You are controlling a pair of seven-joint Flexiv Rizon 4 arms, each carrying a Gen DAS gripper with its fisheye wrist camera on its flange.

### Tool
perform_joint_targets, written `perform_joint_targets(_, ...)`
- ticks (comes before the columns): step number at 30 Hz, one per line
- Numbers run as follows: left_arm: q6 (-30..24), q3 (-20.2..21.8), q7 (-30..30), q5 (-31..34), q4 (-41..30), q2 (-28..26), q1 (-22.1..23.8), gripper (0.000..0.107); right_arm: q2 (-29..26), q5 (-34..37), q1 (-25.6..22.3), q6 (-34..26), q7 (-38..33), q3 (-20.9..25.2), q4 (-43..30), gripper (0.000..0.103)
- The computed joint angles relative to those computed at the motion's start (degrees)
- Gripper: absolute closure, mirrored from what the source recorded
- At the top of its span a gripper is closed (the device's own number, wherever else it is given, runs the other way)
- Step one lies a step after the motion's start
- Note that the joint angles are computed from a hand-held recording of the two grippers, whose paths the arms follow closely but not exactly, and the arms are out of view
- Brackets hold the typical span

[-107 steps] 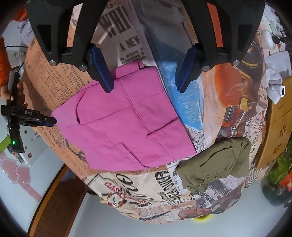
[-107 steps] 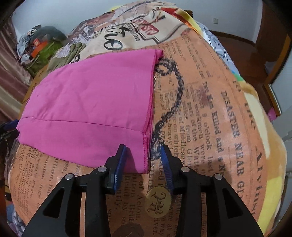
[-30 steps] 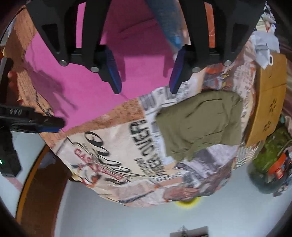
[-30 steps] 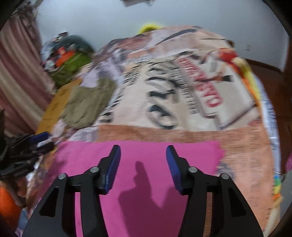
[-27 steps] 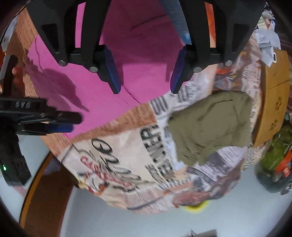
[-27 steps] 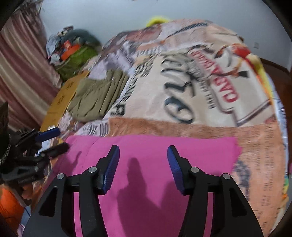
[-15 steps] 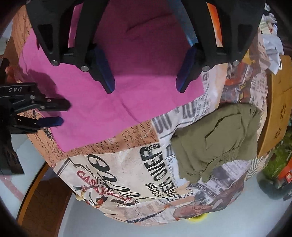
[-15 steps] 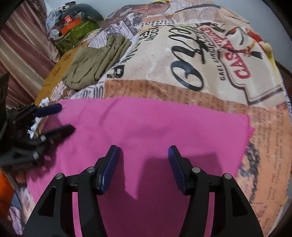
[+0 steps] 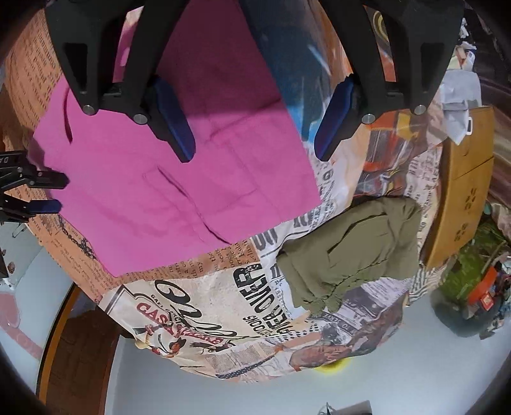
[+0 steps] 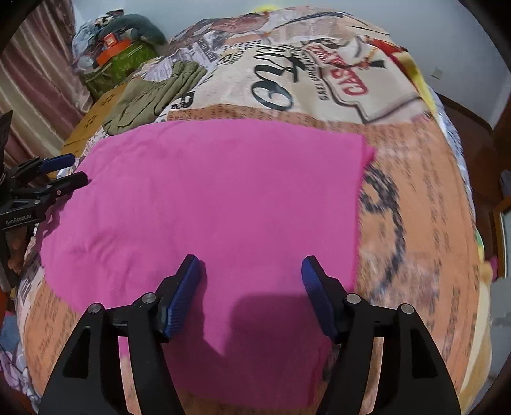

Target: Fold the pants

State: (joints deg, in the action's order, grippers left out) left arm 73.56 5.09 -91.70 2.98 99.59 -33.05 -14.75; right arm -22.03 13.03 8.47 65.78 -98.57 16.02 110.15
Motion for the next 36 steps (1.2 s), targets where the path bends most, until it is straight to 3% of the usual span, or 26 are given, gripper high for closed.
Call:
perform_joint_targets(5,1.53,1.37,-1.97,1.45,2.65,1.84,-0.99,0.025,2.21,1.29,-0.52,0.87,1.29,-0.27,2.71,0.04)
perform_joint_targets(13,-0.26,1.66,-4.54,2.64,5.38,5.5,-1.58,0.025,6.21,-1.74,1.5,2.74,4.13,-1.28,6.62,0.04)
perform_joint_targets(17,0.96,-0.98,-5.03,0.63,9.14,8.59,0.22,0.025,7.79,2.1,1.2,4.47,2.01,0.72,6.52,0.04)
perform_joint_targets(24,3.89,-16.4,5.24,-21.6,19.36,12.12,11.24,0.024,6.94,3.98,4.16,6.3,0.69,2.11,5.7,0.04)
perform_joint_targets(31,2.96,-25.43,17.15,-42.47,24.84,13.68,15.43,0.024,3.81,0.28,6.85,5.7,3.37,1.48,5.17,0.04)
perform_joint_targets(34,2.43,-27.01,21.86,-48.88,25.59,14.47,15.19,0.024,3.58,0.73,5.63,4.99,2.29,2.67,4.59,0.04)
perform_joint_targets(36,0.9,-29.76,27.17,-56.69,25.9,14.88,15.98,0.024,3.52,1.47,5.08,4.49,1.59,3.21,4.26,0.04)
